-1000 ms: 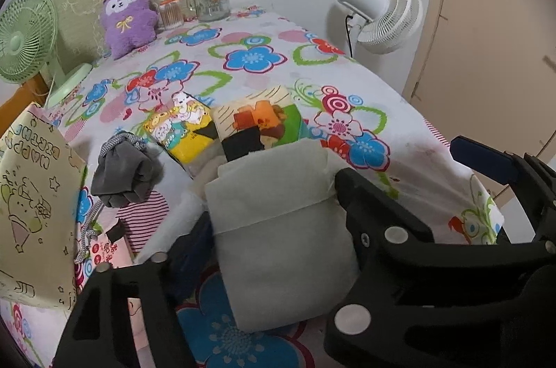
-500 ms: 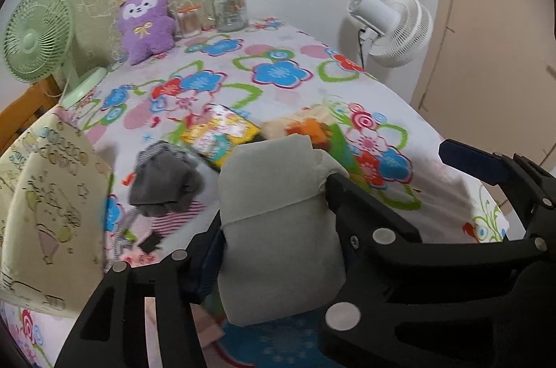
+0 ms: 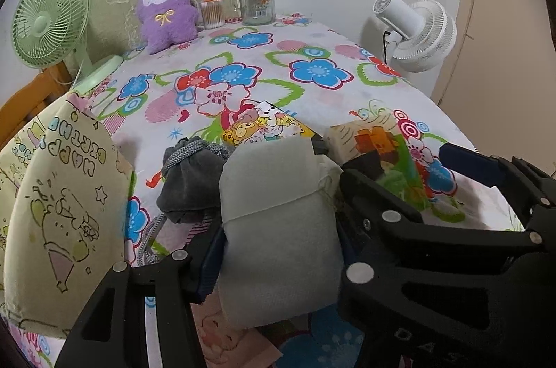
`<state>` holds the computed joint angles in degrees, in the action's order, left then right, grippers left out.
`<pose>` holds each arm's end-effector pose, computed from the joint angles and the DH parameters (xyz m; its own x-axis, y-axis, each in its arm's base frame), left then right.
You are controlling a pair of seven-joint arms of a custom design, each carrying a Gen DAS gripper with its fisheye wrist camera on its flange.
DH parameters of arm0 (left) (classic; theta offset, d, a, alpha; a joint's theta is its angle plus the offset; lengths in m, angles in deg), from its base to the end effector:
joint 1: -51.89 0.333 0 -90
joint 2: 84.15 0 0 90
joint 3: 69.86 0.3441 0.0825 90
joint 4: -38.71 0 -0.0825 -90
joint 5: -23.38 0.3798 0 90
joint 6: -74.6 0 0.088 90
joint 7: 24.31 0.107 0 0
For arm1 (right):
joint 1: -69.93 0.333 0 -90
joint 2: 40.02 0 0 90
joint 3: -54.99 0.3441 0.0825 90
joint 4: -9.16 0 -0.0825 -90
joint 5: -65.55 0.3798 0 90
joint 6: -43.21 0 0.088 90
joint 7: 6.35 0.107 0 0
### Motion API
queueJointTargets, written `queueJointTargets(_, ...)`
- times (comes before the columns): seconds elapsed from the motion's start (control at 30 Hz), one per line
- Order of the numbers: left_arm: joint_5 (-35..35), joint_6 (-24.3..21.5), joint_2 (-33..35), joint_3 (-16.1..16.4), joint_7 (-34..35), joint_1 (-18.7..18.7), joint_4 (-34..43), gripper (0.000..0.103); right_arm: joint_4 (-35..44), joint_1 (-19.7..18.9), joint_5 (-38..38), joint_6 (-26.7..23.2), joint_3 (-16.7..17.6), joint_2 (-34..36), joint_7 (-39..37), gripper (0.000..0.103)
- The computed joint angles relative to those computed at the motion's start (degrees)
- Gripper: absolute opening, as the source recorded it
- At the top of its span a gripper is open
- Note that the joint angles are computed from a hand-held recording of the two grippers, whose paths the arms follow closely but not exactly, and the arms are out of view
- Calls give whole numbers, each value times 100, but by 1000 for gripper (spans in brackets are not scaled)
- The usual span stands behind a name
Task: Organize soft objects
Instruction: 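Grasp the white folded cloth with the left gripper while the right gripper grasps the green snack box, then lift the white cloth and green snack box toward the fabric box with both grippers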
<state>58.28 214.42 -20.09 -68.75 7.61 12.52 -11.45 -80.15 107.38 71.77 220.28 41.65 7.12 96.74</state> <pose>0.6641 -0.5329 0.2707 -0.0429 -0.9986 -0.0295 -0.7883 0.0519 -0.6131 0.6841 0.3469 0.2767 0.2434 -0.9681 -0.0598 -0.7287 -0.1419 -0.6699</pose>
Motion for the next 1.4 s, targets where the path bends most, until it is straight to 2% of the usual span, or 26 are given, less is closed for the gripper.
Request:
queueJointTargets(0.03, -16, -30, 28, -9, 23, 4, 54, 61, 60, -22, 3, -43, 26, 34, -10, 90)
queueJointTargets(0.13, -39, -37, 63, -9, 49, 13, 105, 61, 267, -203, 0, -213, 254, 125, -105, 79)
queueJointTargets(0.2, -49, -36, 71, -8, 66, 15, 114, 61, 329, -401, 9, -290, 520, 129, -246, 61)
queueJointTargets(0.27, -47, -46, 74, 1, 68, 4, 119, 61, 388, -625, 43, -351, 832, 136, -450, 56)
queueJointTargets(0.47, 10, 74, -45, 30, -16, -15, -72, 61, 313, -482, 91, -325, 679, 89, -376, 54)
queueJointTargets(0.77, 383, 413, -482, 141, -428, -117, -733, 60, -196, -191, 112, 51, 372, -220, -257, 54)
queueJointTargets(1.1, 966, 646, -978, 234, -963, -233, -1411, 60, -766, 318, 246, 448, -109, -587, -205, 54)
queueJointTargets(1.4, 1583, 791, -1454, 271, -1524, -307, -2013, 60, -1157, 977, 470, 671, -720, -845, -199, 54)
